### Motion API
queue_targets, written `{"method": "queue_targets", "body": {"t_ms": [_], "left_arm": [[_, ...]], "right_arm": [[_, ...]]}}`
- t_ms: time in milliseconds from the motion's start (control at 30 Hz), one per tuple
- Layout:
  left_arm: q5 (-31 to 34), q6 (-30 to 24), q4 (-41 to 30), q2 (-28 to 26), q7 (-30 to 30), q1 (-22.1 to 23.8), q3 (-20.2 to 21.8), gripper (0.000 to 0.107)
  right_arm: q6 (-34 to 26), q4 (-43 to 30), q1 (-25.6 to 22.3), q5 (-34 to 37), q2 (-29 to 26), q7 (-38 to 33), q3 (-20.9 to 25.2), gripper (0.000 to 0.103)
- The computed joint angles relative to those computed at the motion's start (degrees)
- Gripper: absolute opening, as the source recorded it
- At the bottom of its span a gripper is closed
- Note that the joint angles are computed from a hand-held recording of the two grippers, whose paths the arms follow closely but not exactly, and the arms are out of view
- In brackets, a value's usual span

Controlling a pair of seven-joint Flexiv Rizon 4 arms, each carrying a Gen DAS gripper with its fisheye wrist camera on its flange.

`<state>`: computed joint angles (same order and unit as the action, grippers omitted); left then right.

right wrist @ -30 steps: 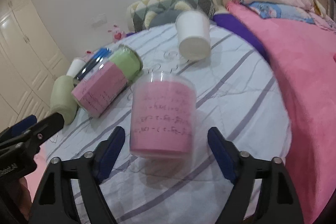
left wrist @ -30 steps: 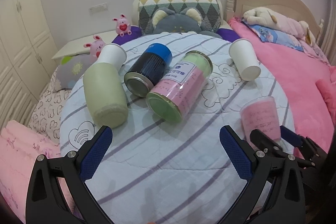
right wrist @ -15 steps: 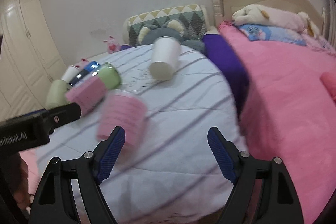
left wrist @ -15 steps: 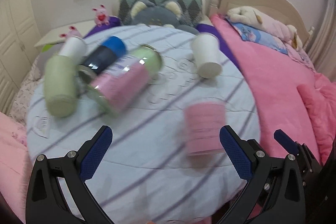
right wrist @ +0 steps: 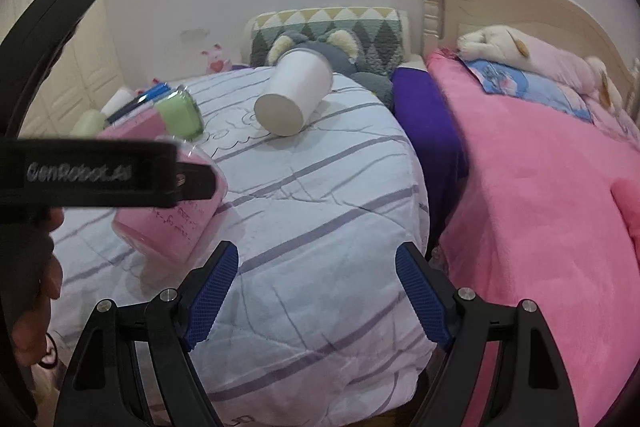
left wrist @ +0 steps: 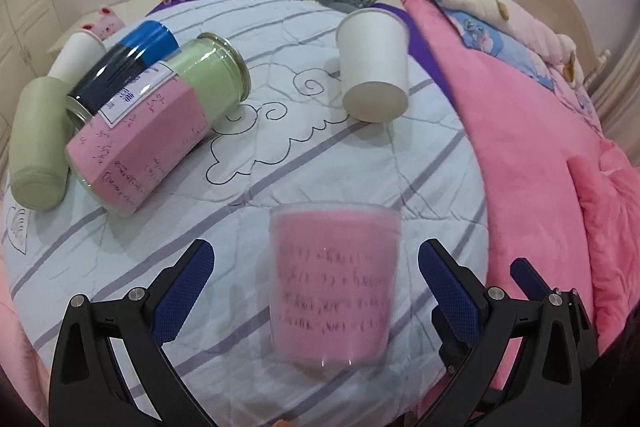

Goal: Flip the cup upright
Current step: 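Lift the pink cup with the right tool and rotate it rim-up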

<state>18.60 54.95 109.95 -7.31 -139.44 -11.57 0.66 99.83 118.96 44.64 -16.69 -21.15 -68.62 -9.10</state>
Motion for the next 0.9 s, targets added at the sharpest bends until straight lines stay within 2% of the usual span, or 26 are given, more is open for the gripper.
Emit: {"method": "queue_targets", "body": {"t_ms": [33,100,200,333,600,767,900], "left_arm": [[0.1,-0.3,-0.2,-0.3,-0.1,0.1,0.0,0.103],[0.7,-1.0,-1.1,-0.9,-0.3,0.0,0.1,0.101],[2.0,-2.1,-2.1,-1.6,-0.9,-0.3,0.4,0.082],[2.0,-2.3,-2.5,-2.2,0.3,-0.3,0.5,0.068],[5.4,1.3,-1.7,-0.8,0.1,-0.6,1.0,0.068],[7.0,3.5,-0.8,0.2,-0.8,-0.2,1.3,0.067],[13.3,2.0,-2.4,0.7,-5.4,-1.0,1.5,0.067]], "right_arm": [[0.2,0.0,1.4,-0.4,-0.2,-0.4,-1.7,0.082],[0.3,-0.6,1.1,-0.7,-0.8,-1.3,-1.3,0.082],[0.0,-2.2,-3.8,-1.2,-1.8,-2.8,4.2,0.082],[-0.4,-3.4,-6.6,-1.6,-2.7,-3.8,7.4,0.082],[0.6,-3.8,-9.8,-1.3,-2.8,-4.6,11.2,0.082],[0.1,-5.9,-20.7,-2.5,-4.7,-6.7,23.9,0.082],[0.3,-6.6,-24.3,-3.2,-5.9,-7.8,28.6,0.082]]}}
